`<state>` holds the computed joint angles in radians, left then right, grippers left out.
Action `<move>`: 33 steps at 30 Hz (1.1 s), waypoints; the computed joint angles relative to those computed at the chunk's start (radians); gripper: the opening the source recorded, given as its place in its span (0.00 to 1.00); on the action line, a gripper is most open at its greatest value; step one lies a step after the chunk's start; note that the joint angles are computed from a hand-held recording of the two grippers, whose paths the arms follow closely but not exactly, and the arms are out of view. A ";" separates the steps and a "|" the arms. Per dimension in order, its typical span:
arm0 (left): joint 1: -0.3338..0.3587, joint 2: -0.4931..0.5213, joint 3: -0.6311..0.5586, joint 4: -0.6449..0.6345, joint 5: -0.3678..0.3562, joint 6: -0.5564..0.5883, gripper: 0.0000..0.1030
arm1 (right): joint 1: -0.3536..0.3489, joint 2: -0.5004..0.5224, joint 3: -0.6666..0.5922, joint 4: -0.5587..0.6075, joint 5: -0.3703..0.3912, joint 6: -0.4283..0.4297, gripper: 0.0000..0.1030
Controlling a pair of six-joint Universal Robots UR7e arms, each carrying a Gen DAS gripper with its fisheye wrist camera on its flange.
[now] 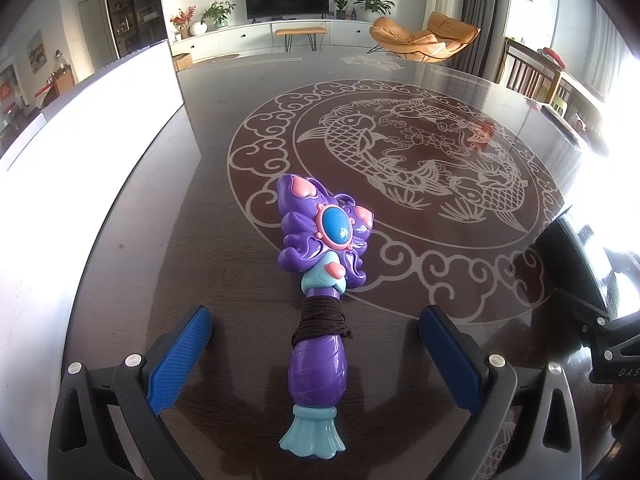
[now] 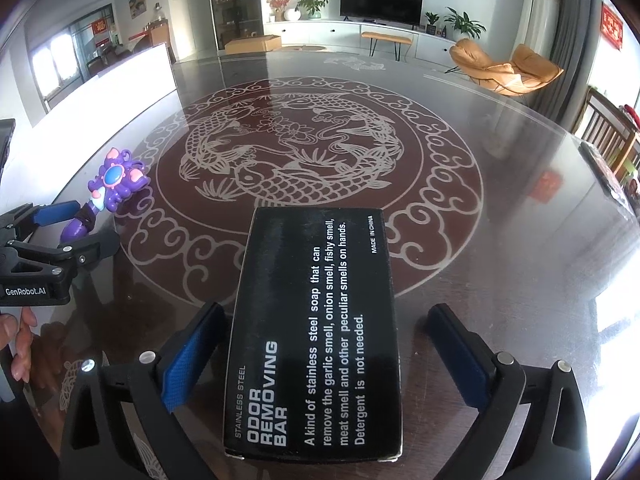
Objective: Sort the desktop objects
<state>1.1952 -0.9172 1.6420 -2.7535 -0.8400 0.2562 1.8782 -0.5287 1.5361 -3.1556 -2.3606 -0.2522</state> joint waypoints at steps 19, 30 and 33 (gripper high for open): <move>-0.007 -0.010 -0.012 0.033 0.000 -0.006 1.00 | 0.001 -0.001 0.000 0.003 -0.001 0.001 0.98; 0.011 0.005 -0.035 0.009 -0.046 0.065 1.00 | 0.001 -0.002 0.001 0.005 0.000 0.002 0.99; 0.012 0.009 -0.043 0.010 -0.046 0.067 1.00 | 0.002 -0.002 0.002 0.005 0.000 0.002 0.99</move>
<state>1.2069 -0.9077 1.5994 -2.7432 -0.8861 0.3234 1.8801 -0.5308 1.5381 -3.1507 -2.3609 -0.2498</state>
